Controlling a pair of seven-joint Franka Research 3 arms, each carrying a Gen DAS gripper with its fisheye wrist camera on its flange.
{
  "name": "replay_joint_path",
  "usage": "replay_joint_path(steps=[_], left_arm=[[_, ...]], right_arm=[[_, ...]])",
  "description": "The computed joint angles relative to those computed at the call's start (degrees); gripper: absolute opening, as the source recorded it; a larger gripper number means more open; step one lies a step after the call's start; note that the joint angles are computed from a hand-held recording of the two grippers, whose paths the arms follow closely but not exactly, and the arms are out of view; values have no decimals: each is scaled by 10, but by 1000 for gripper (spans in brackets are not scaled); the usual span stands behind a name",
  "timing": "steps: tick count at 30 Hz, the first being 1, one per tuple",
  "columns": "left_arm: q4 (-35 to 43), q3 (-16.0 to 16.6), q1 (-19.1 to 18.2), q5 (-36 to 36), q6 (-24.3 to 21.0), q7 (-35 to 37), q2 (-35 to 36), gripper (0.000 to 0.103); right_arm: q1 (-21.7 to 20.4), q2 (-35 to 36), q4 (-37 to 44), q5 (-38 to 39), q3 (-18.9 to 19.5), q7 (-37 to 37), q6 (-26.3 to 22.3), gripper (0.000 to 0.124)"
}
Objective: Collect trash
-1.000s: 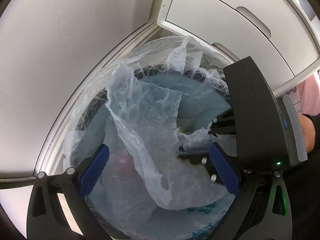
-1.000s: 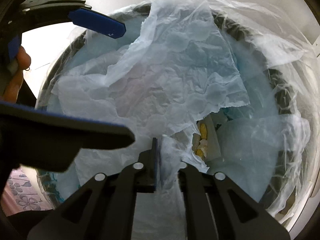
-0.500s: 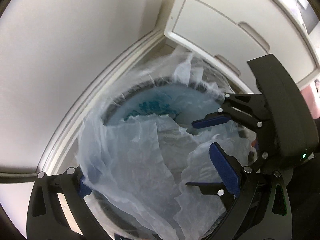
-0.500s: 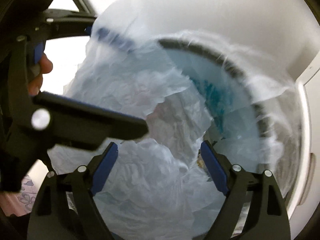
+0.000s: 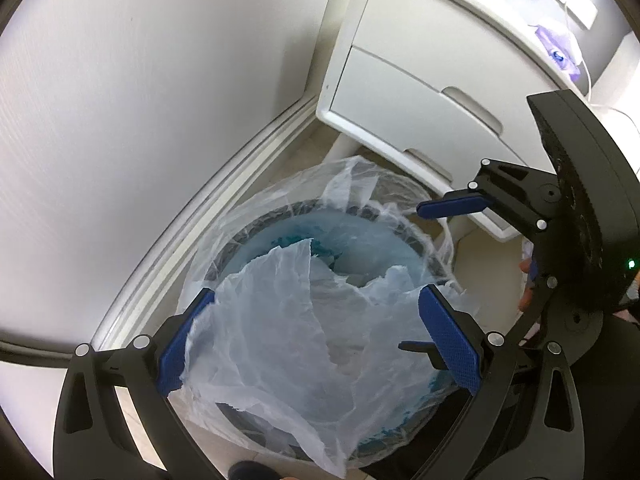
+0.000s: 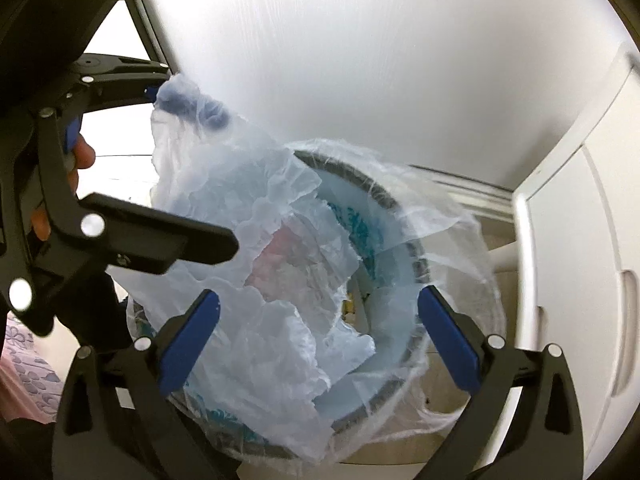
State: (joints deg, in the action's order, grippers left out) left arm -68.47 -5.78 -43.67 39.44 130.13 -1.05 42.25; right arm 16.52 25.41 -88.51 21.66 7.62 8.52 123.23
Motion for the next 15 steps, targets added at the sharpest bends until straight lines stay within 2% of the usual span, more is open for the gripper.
replay_joint_path(steps=[5, 8, 11, 15], left_arm=[[2, 12, -19, 20, -37, -43, -17, 97], [13, 13, -25, 31, -63, -69, -18, 97], [15, 12, -25, 41, -70, -92, -21, 97], [41, 10, -30, 50, -95, -91, -14, 97]], right_arm=[[-5, -16, 10, 5, -4, 12, 17, 97], [-2, -40, -24, 10, -1, 9, 52, 97], [-3, -71, -55, 17, -1, 1, 77, 97], [-2, -93, -79, 23, -4, 6, 102, 97]])
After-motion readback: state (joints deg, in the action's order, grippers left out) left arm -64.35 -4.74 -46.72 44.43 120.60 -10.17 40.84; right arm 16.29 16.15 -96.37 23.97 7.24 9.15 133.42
